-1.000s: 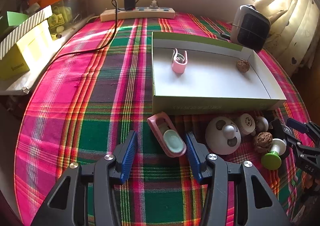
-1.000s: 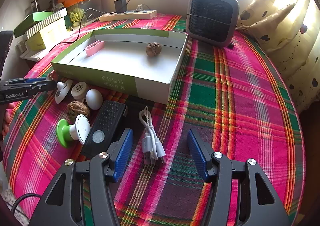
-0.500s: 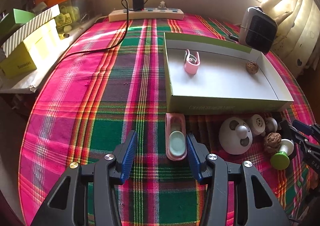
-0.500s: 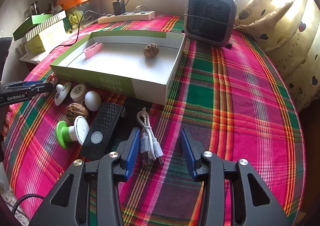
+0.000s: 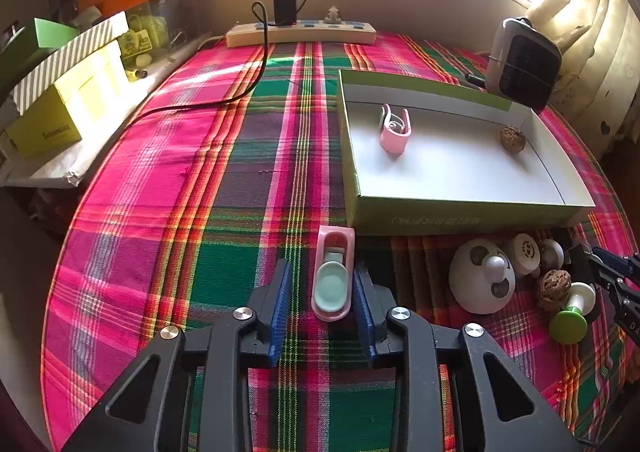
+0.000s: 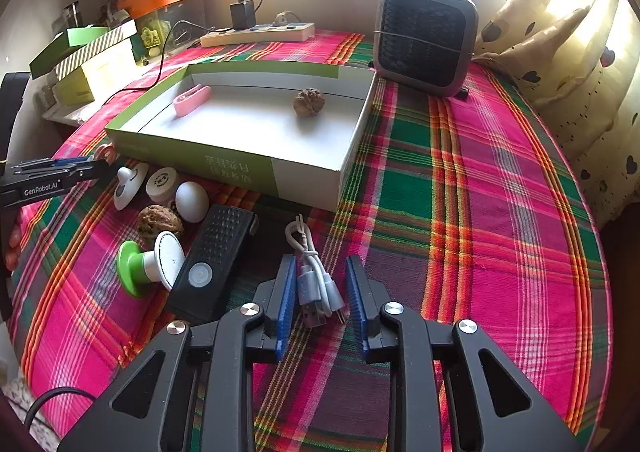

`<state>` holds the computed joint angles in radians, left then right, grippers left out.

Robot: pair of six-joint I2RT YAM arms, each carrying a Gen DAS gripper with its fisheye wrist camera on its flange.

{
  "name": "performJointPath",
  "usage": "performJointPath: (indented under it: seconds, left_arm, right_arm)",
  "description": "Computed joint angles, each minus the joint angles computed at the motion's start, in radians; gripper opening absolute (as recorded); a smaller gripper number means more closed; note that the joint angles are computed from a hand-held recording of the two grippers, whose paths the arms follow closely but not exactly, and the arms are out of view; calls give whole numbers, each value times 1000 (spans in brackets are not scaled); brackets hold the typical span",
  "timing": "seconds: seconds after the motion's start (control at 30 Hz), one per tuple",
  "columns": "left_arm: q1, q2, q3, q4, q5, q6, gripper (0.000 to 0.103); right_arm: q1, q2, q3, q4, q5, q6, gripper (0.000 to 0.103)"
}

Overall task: Organize objects
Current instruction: 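Close left tool on the pink case while right tool closes on the white cable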

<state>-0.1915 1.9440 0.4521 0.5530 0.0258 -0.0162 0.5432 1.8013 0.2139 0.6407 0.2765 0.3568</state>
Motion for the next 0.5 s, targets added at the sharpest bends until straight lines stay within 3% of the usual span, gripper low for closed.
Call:
performJointPath:
  seconds: [0.17,0.5]
  left_arm:
    - [4,0,-1,5,1,0,18]
    - [8,-1,-4,9,3,3,16]
  right_arm:
    - [5,0,3,-4,3,3,22]
    - [9,2,0,1,6,6,21]
